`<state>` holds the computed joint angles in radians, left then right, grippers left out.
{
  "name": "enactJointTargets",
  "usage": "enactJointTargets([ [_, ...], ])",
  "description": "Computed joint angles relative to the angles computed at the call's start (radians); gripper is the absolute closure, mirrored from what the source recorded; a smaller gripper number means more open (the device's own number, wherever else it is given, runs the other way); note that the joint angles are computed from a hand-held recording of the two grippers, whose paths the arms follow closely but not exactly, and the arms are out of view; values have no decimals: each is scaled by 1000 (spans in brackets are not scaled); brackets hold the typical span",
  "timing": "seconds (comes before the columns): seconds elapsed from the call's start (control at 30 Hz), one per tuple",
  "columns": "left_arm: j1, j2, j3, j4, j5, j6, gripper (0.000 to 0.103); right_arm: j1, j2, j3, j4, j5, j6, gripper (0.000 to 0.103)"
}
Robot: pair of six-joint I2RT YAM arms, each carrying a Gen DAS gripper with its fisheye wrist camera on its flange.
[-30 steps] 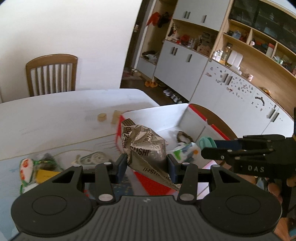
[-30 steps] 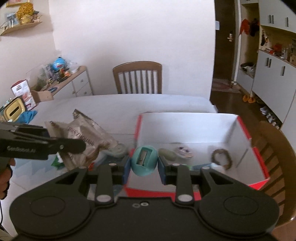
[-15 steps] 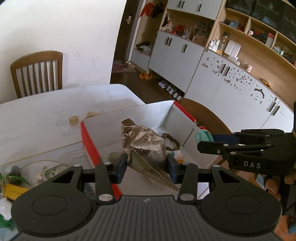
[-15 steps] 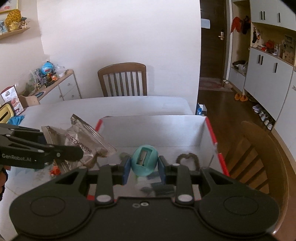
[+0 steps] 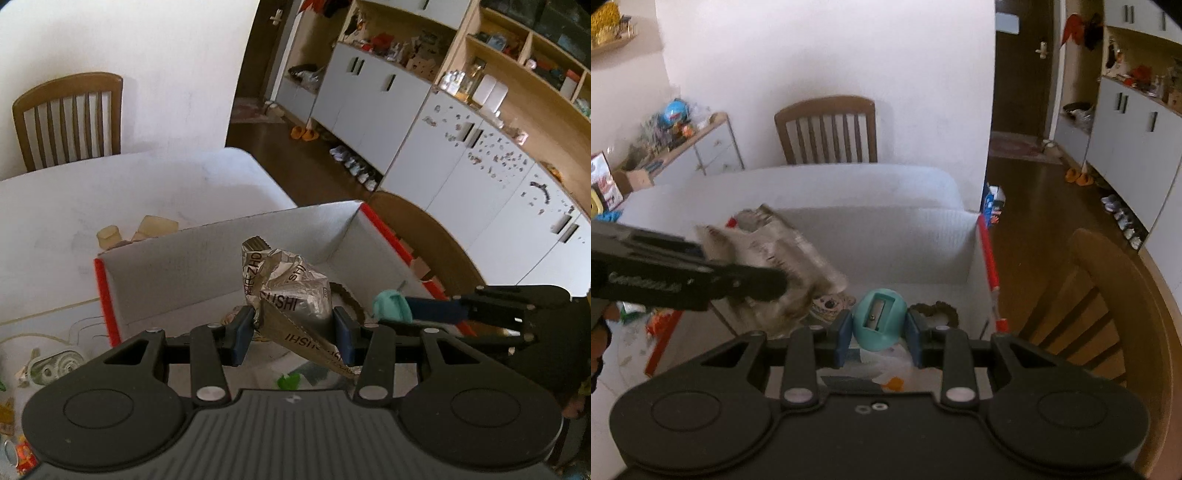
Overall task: Organize objects
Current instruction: 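Carry foil bag and teal sharpener into the red box and open both tools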
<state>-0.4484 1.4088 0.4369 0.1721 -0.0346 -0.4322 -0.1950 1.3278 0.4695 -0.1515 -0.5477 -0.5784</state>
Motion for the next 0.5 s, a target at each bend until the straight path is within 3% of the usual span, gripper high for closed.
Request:
enactJointTargets([
  [0.3,8,196,134,-24,-11,-45,58,92,154,27,97,94,1,73],
  [0.5,-1,285,203,-49,-13,-41,58,111,241,61,91,134,-7,73],
])
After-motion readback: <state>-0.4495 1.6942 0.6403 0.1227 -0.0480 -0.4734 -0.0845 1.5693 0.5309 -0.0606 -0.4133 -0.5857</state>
